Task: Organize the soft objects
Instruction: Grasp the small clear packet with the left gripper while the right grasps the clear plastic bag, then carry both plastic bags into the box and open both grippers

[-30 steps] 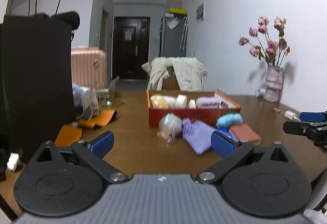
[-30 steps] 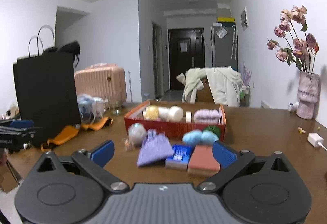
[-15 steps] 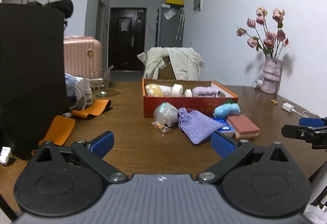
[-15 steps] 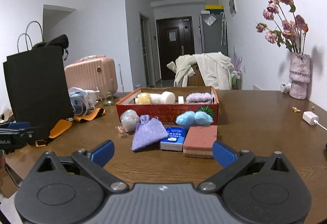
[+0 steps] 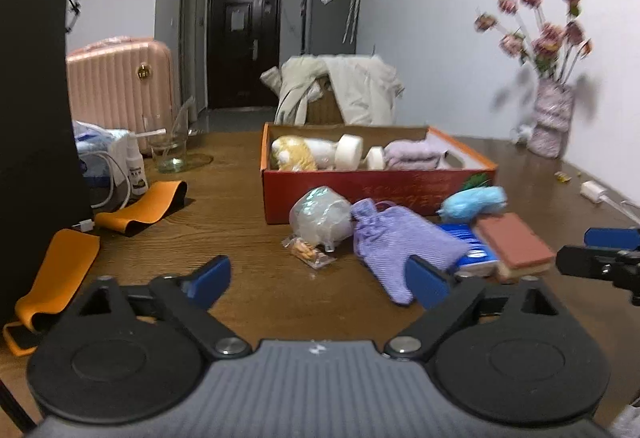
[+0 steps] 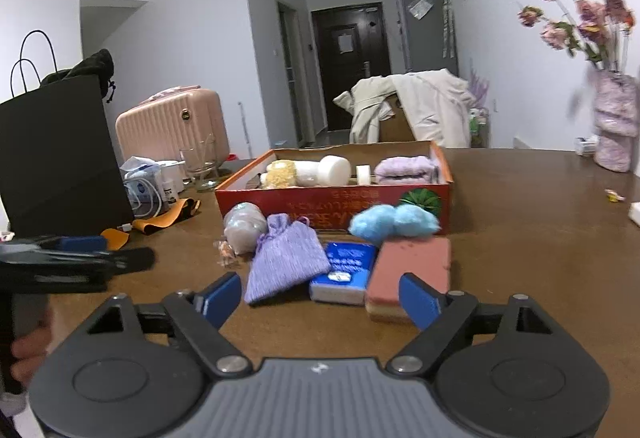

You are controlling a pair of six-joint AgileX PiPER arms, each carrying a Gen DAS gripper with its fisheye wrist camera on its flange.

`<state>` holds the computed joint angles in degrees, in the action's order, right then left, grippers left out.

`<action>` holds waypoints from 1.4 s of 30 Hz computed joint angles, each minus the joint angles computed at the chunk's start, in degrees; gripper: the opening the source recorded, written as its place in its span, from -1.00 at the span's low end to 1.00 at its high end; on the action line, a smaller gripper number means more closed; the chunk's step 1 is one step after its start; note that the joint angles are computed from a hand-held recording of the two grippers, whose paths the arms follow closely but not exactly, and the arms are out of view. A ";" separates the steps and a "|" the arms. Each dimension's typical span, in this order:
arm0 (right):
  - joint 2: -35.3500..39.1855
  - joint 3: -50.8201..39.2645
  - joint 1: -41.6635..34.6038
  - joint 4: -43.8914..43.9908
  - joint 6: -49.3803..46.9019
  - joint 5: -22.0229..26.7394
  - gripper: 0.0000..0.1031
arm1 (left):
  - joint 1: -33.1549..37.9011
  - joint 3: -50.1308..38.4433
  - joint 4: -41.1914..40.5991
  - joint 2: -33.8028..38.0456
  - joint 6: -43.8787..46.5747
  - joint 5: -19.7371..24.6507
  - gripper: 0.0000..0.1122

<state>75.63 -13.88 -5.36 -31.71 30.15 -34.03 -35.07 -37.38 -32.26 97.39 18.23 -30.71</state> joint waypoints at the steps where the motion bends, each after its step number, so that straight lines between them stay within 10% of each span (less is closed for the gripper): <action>1: 2.22 -1.74 0.67 0.44 -0.31 -0.50 0.55 | 0.96 -1.84 1.57 1.57 -0.87 0.84 0.50; 14: 23.21 -29.20 7.69 -12.44 12.13 4.80 0.20 | 6.97 -27.37 -7.40 21.12 10.83 16.18 -0.02; 17: 27.85 -36.75 10.25 -17.79 16.69 7.02 0.19 | 7.77 -28.71 -7.33 22.21 10.96 16.96 -0.61; 23: 35.71 -48.79 15.18 -26.31 23.61 14.25 0.11 | 10.36 -22.30 7.81 18.19 -5.95 13.54 -0.73; 27: 41.28 -55.29 16.84 -37.27 35.06 18.46 -0.29 | 11.04 -17.48 8.17 14.97 -6.41 10.52 -0.73; 32: 39.44 -51.86 17.53 -30.39 28.92 17.51 -0.67 | 10.98 -12.49 4.91 10.75 -4.20 8.75 -0.73; 42: 14.73 -22.66 16.58 -2.31 4.73 7.96 -0.70 | 4.47 0.29 0.56 -2.72 -1.92 1.72 -0.73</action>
<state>90.37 -36.54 11.22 -34.02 34.88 -26.07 -30.60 -37.09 -31.69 94.68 16.31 -28.99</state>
